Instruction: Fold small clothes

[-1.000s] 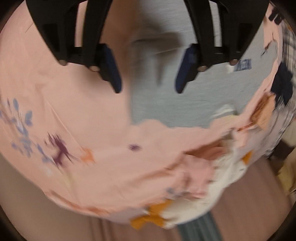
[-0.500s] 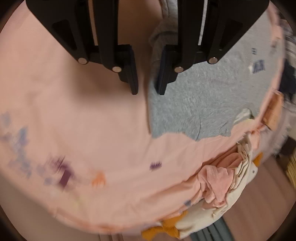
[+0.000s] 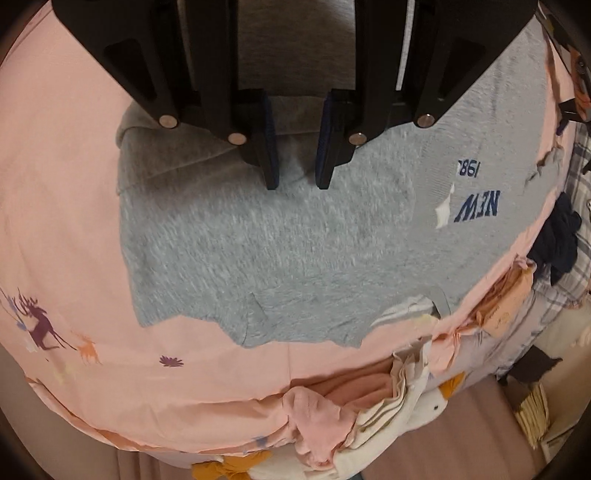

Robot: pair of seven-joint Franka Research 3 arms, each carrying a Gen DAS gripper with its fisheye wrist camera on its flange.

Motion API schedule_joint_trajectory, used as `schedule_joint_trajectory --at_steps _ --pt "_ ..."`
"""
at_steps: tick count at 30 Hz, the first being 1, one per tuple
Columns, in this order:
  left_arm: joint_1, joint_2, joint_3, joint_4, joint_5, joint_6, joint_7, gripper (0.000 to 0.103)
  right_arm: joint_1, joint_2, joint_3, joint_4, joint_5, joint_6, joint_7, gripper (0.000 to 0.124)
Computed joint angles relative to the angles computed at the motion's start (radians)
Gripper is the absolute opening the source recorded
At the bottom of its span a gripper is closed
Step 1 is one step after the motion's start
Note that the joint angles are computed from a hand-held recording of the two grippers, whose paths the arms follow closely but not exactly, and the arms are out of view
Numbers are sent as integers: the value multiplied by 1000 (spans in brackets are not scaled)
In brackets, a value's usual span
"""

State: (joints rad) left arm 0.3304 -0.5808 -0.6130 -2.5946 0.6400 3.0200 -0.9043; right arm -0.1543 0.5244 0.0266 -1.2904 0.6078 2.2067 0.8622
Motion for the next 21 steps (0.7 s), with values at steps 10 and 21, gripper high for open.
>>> schedule_joint_trajectory --at_steps 10,21 --pt "-62 83 81 88 -1 -245 88 75 -33 -140 5 -156 136 24 -123 28" --pt "-355 321 210 477 22 -749 520 14 -41 -214 -32 -253 244 -6 -215 33"
